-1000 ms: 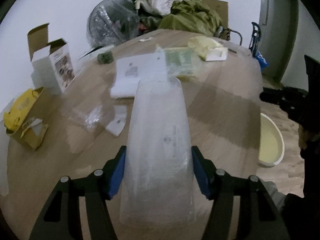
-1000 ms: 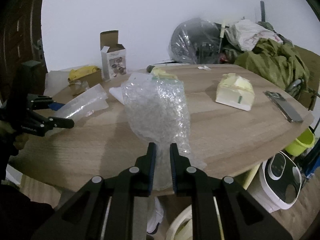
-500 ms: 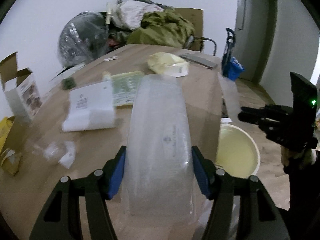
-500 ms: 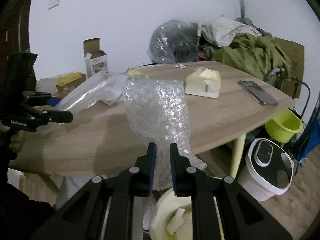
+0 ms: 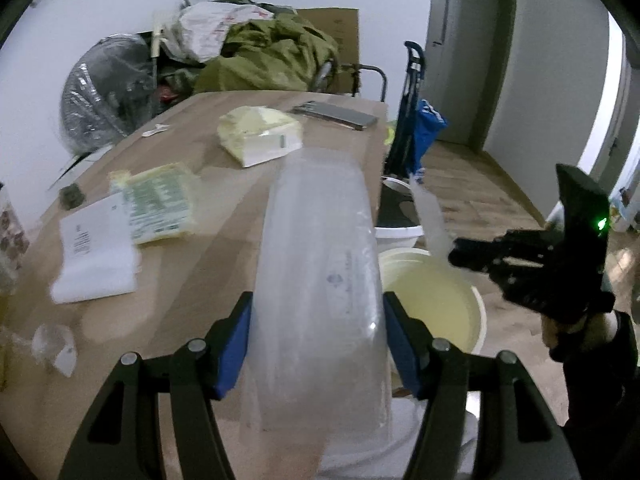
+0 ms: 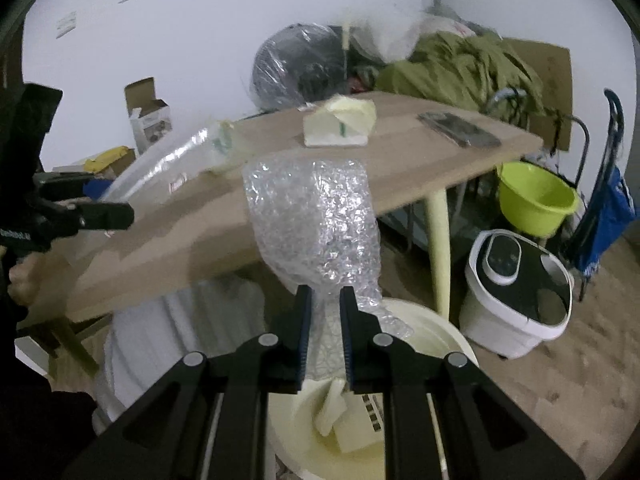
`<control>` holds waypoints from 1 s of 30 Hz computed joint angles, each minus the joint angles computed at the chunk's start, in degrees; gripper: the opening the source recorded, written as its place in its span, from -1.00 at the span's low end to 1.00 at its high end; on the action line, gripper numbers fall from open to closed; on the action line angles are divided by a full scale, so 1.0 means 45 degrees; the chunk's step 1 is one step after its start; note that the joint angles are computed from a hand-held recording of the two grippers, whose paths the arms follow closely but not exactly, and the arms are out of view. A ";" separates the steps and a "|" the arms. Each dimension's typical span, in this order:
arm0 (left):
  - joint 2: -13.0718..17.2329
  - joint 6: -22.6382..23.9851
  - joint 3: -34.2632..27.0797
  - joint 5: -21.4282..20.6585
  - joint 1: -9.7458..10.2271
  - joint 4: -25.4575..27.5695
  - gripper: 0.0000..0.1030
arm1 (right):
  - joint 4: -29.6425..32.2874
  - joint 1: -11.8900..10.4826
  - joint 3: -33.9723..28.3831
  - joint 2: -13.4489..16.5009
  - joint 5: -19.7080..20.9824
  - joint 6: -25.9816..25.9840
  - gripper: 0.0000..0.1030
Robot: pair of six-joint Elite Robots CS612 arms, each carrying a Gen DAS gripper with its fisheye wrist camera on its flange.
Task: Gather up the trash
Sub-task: 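Carry the bubble-wrap bag over the cream bucket with both tools, then open both tools to drop the bubble-wrap bag into the bucket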
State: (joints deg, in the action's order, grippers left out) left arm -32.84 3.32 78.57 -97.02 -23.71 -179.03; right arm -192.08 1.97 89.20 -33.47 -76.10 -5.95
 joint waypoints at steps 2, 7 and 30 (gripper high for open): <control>0.0056 0.0189 -0.0137 -0.0164 -0.0076 0.0148 0.22 | 0.0109 -0.0053 0.0119 -0.0004 -0.0098 0.0063 -0.74; 0.0242 0.0611 -0.0519 -0.0521 -0.0279 0.0516 0.22 | 0.0308 -0.0178 0.0269 0.0037 -0.0316 0.0308 -0.60; 0.1347 0.1712 -0.2408 -0.1341 -0.0878 0.3441 0.23 | -0.0552 -0.0746 0.0836 0.0051 -0.1316 0.1939 -0.21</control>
State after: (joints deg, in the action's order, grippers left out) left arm -26.78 11.02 67.73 -103.05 -27.66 -163.55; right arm -194.57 -1.38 92.96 -33.24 -82.02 2.77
